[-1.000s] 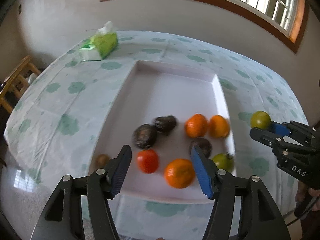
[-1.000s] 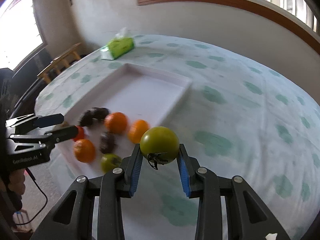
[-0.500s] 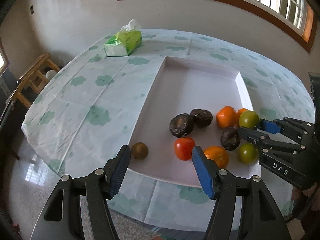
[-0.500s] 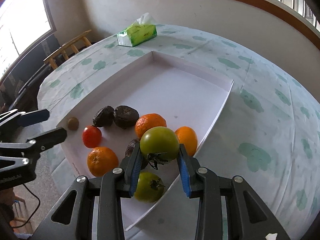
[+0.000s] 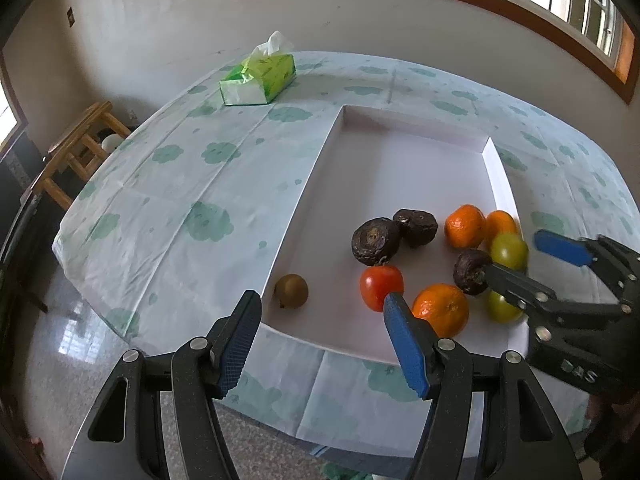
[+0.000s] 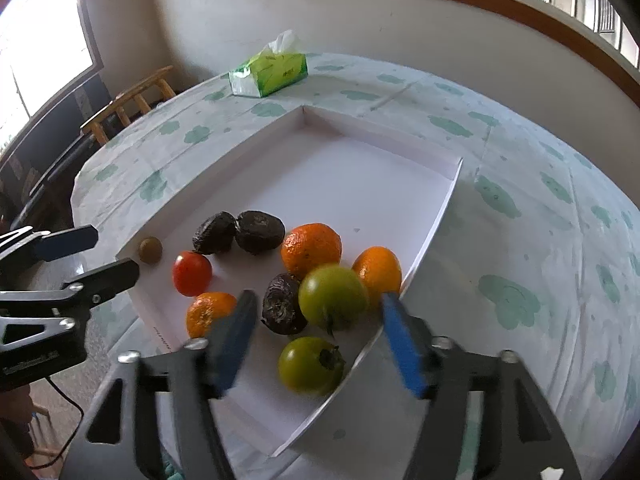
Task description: Organize fruits
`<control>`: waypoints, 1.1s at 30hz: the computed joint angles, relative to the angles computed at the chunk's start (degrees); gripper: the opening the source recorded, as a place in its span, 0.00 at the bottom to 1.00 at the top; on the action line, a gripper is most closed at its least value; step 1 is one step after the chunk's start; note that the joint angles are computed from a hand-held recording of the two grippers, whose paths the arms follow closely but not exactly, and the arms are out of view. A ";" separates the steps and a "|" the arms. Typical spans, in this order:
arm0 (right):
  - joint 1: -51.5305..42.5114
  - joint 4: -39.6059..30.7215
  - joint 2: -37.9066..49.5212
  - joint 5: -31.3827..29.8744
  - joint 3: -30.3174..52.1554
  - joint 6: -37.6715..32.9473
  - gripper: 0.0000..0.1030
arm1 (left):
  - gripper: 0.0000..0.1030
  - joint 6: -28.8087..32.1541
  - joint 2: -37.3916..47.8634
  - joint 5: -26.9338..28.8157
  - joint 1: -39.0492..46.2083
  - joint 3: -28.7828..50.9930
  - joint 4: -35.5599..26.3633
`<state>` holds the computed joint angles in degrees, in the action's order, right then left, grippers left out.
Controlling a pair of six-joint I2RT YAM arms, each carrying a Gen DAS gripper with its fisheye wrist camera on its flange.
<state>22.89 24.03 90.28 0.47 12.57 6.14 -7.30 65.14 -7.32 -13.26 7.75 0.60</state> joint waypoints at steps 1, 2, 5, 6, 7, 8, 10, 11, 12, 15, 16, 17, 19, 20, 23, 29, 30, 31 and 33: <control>0.33 -0.34 -1.44 0.30 -0.67 0.34 0.67 | 0.63 -0.08 -0.03 -0.06 -0.03 0.01 -0.01; 0.58 -0.98 -2.80 0.51 -1.16 0.56 0.68 | 0.63 -0.28 -0.11 -0.29 -0.19 0.04 -0.17; 1.07 -3.22 -6.77 1.34 -2.65 1.78 0.78 | 0.63 -0.64 -0.52 -0.61 -0.50 0.04 -0.68; 1.26 -3.89 -7.81 1.52 -3.18 2.23 0.82 | 0.63 -0.64 -0.52 -0.61 -0.50 0.04 -0.68; 1.54 -4.34 -8.93 1.86 -3.96 2.76 0.85 | 0.63 -0.71 -0.67 -0.78 -0.69 0.05 -0.85; 2.02 -4.64 -9.65 2.48 -4.59 3.40 0.86 | 0.63 -0.78 -0.70 -0.78 -0.72 0.05 -0.83; 2.74 -5.52 -10.48 3.16 -5.38 4.47 0.89 | 0.63 -1.00 -0.61 -0.94 -0.85 0.10 -0.88; 3.18 -6.17 -10.78 3.54 -5.67 5.18 0.92 | 0.63 -0.72 -0.66 -0.55 -0.64 0.02 -0.71; 3.72 -6.85 -10.95 3.91 -6.04 6.39 0.92 | 0.63 -0.94 -0.58 -0.75 -0.88 0.04 -0.77; 4.70 -7.41 -10.39 3.91 -6.90 7.97 0.95 | 0.63 -0.82 -0.81 -0.50 -0.99 -0.03 -0.95; 5.21 -7.04 -10.02 4.33 -7.22 8.15 0.95 | 0.63 -1.03 -0.98 -0.72 -1.41 -0.16 -1.08; 6.00 -6.59 -9.58 5.18 -7.52 8.58 0.95 | 0.63 -1.37 -1.29 -1.15 -2.19 -0.31 -1.38; 7.02 -6.26 -8.48 6.25 -7.61 9.22 0.96 | 0.63 -2.12 -2.01 -1.74 -3.47 -0.45 -2.22; 7.22 -6.14 -8.26 6.43 -7.71 9.55 0.96 | 0.63 -2.65 -2.34 -2.05 -4.16 -0.48 -2.64; 7.50 -6.14 -8.41 6.93 -7.88 9.87 0.96 | 0.63 -4.01 -2.88 -3.09 -6.11 -0.44 -3.66; 7.85 -6.97 -8.87 7.36 -8.02 10.49 0.97 | 0.63 -5.58 -2.92 -4.14 -8.14 -0.31 -4.17; 7.92 -6.93 -8.93 7.36 -8.11 10.47 0.97 | 0.63 -5.46 -2.91 -4.19 -8.09 -0.31 -4.19; 7.99 -7.06 -8.86 7.35 -8.09 10.39 0.97 | 0.63 -5.17 -3.04 -3.93 -7.85 -0.37 -4.13; 8.25 -7.22 -8.79 7.43 -8.11 10.61 0.97 | 0.63 -5.25 -2.79 -4.03 -8.13 -0.37 -4.00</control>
